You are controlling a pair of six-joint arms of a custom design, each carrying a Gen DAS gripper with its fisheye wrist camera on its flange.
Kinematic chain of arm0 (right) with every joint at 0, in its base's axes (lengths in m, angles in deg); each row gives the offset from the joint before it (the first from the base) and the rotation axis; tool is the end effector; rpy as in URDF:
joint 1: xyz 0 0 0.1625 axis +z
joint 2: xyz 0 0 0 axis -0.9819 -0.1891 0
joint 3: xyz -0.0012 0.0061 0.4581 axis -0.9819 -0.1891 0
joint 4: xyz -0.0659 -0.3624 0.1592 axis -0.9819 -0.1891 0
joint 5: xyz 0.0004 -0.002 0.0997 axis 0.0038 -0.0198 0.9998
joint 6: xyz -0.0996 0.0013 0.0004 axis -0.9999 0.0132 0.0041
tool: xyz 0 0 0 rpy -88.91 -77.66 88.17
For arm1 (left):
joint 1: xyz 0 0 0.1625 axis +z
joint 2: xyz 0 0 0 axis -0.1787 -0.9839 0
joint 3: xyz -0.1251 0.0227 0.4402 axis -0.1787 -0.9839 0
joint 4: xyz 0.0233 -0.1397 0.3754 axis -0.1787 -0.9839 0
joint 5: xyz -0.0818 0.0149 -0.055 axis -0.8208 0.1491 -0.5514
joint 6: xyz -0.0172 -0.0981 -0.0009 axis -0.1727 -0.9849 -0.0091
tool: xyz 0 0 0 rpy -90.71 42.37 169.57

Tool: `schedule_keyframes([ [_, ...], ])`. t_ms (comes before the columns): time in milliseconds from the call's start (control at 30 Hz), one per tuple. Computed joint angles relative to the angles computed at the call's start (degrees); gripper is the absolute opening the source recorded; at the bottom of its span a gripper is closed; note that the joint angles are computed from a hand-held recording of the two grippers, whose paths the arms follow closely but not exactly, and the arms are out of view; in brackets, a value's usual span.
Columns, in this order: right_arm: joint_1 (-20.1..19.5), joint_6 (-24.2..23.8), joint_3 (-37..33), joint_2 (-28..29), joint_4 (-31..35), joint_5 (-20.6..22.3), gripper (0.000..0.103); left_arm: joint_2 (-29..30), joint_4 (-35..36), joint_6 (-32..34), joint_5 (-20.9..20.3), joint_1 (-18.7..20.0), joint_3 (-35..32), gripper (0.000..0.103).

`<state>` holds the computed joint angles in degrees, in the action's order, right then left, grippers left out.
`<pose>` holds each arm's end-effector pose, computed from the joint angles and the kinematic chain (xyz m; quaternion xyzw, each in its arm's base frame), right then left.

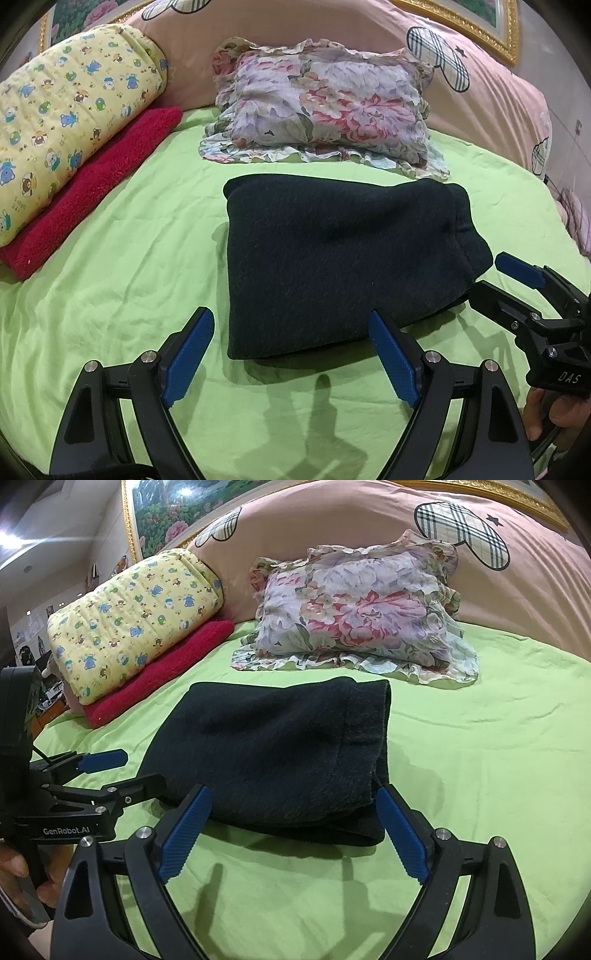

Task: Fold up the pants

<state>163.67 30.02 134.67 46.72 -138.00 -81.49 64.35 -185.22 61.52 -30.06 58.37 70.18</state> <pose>0.0498 -0.8263 0.3115 0.3103 -0.8598 0.3528 0.1998 -0.4139 -0.7886 -0.0097 0.0938 0.8573 -0.3620 0.3539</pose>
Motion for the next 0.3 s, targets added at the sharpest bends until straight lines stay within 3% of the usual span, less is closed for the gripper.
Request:
schedule_keyframes([
  [300, -0.2, 2.9, -0.5, 0.0, -0.4, 0.3, 0.095, 1.7, 4.0, -0.6, -0.8, 0.1, -4.6, 0.086],
])
